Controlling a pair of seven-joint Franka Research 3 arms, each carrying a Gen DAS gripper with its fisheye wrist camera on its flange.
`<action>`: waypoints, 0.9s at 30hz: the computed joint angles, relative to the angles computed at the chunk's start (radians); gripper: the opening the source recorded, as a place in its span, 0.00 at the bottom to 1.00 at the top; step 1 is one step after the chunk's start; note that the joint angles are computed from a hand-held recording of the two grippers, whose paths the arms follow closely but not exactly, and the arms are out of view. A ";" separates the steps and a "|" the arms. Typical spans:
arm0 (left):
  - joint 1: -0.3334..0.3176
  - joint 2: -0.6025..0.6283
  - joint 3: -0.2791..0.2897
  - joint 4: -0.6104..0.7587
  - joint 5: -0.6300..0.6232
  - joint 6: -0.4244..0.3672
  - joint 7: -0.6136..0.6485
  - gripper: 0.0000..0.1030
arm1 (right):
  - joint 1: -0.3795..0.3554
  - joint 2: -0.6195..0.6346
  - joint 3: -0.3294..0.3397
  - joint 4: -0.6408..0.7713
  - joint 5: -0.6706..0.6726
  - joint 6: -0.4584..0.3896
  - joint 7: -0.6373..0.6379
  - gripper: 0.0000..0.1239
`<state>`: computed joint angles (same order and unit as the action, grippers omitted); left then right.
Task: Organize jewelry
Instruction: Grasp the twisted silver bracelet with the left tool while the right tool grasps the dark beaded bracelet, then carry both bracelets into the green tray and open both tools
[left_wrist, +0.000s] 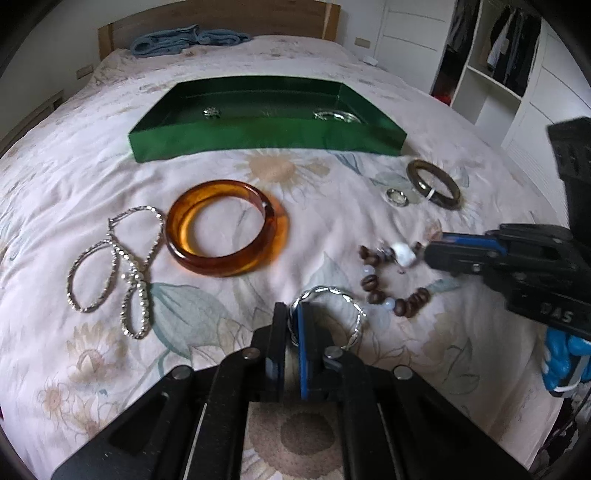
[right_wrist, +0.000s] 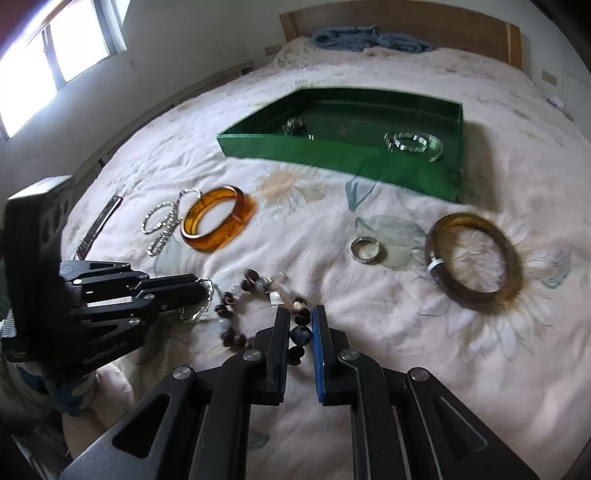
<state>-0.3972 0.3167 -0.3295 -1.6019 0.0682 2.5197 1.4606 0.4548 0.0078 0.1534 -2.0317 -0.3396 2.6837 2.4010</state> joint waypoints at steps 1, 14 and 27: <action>0.003 -0.008 -0.001 -0.009 -0.005 0.006 -0.001 0.05 | 0.001 -0.009 0.001 -0.001 -0.015 -0.006 0.013 0.09; 0.031 -0.136 -0.004 -0.121 -0.077 0.108 0.007 0.05 | -0.033 -0.123 0.072 0.013 -0.201 -0.121 0.157 0.09; 0.053 -0.111 0.016 0.016 -0.096 0.128 0.011 0.05 | -0.046 -0.095 0.081 0.174 -0.331 -0.241 0.171 0.09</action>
<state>-0.3439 0.2061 -0.3139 -1.5864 -0.0279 2.6476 1.4718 0.4091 -0.0872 0.2348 -1.8576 -0.6704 2.4422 2.5716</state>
